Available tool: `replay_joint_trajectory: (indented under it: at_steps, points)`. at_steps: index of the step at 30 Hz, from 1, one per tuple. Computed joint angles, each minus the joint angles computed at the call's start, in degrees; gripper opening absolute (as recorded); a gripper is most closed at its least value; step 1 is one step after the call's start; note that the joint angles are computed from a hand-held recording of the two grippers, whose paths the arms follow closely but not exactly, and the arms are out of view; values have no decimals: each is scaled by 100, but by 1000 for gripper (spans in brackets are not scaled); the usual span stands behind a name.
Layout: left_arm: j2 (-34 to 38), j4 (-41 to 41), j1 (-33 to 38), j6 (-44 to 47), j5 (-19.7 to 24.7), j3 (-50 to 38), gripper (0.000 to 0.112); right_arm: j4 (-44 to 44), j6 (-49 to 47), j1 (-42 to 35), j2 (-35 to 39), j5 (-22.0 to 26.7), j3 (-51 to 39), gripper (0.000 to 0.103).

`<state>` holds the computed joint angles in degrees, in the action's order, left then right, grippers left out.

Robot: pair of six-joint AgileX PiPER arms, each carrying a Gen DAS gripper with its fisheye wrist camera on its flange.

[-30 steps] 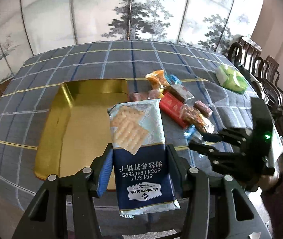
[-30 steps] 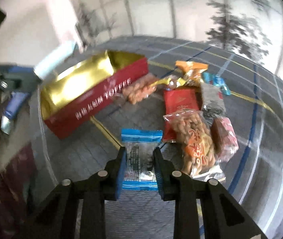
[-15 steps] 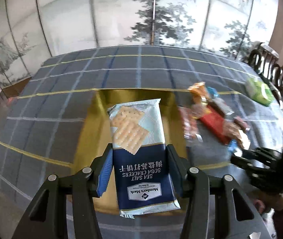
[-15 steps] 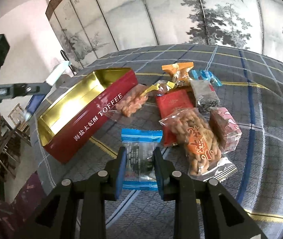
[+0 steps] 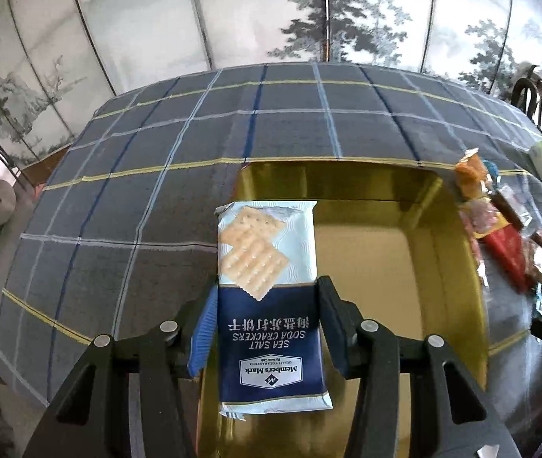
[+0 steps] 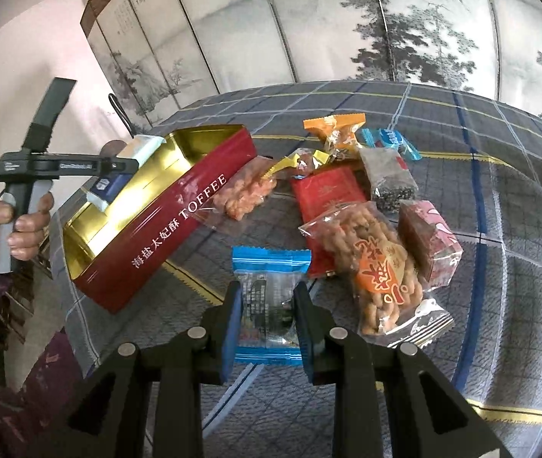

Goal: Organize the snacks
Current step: 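Carry the cracker pack into the gold tin with the left gripper and release, then lower the blue-wrapped candy into the tin with the right gripper and release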

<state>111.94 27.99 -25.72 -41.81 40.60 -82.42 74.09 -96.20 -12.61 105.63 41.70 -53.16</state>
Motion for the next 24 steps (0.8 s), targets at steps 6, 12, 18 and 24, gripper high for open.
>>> replay_joint_trajectory:
  at_steps: [6,12,18,24]
  points:
    - [147,34,10,105,-20,-133,46,-47,56,37,8,-51,-16,27]
    - [252,67,76,191,-122,-299,51,-61,55,47,4,-58,-8,27]
    - [-17,589,-78,-486,-116,-23,64,37,-46,9,-14,-44,32,27]
    - [-1057,1969,-588,-2396,-377,1323,70,-41,20,19,-20,-36,-2,27]
